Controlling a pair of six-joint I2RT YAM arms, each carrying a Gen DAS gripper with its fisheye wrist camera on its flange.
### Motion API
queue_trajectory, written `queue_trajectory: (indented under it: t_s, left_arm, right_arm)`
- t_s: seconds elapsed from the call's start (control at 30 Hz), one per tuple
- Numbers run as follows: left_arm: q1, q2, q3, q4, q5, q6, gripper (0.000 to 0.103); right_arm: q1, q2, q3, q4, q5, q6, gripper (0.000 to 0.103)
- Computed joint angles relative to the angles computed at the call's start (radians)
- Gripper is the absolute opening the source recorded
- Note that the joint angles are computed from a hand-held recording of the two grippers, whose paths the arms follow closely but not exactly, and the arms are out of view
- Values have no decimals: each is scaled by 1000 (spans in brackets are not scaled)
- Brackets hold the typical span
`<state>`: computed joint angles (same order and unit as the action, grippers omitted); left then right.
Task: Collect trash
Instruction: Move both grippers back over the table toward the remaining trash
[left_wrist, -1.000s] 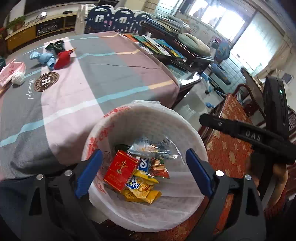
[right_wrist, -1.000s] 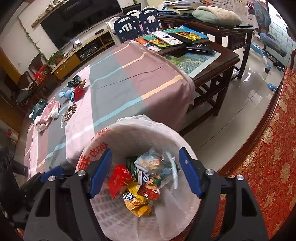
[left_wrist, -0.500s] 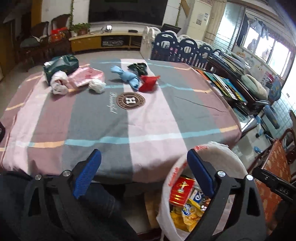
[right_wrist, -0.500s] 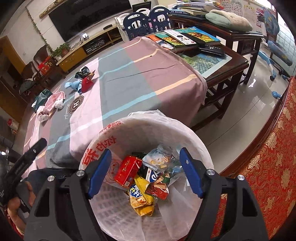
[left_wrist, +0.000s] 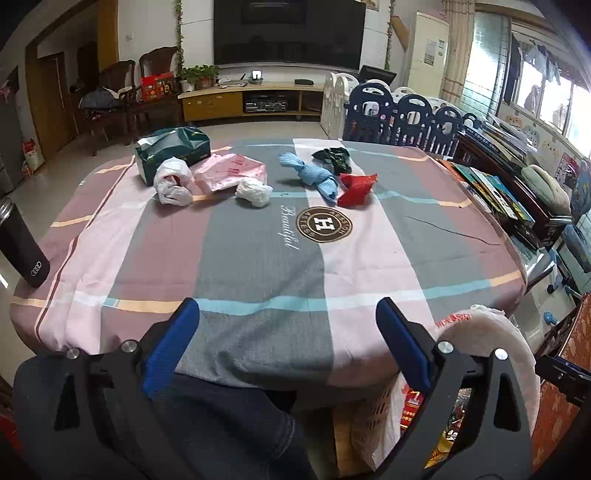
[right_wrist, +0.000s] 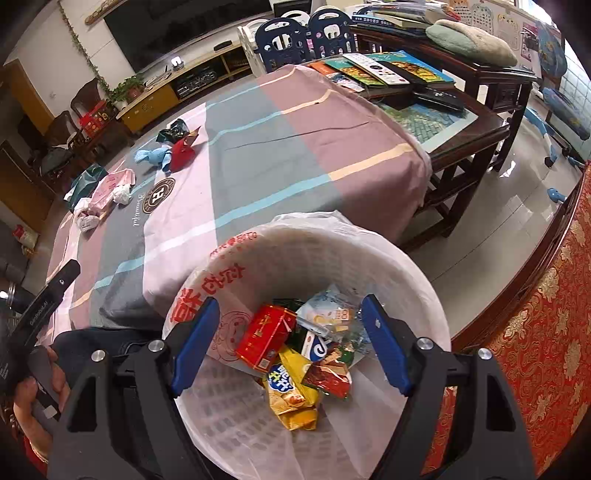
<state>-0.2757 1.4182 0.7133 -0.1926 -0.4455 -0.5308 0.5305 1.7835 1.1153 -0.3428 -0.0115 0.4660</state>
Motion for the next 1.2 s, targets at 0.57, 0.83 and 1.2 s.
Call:
queue_trajectory:
  t_s: [0.57,0.83,1.2]
  left_arm:
    - [314,183,109,42,158,-15,98]
    - [348,116,-5,182,173,-98,98]
    - [328,155,40,136,130,-117,98]
  right_arm:
    - [219,233,408,-112,68,-11,83]
    - [256,370,599,-182,76,4,83]
    - [214,594,891,-313,92,62,83]
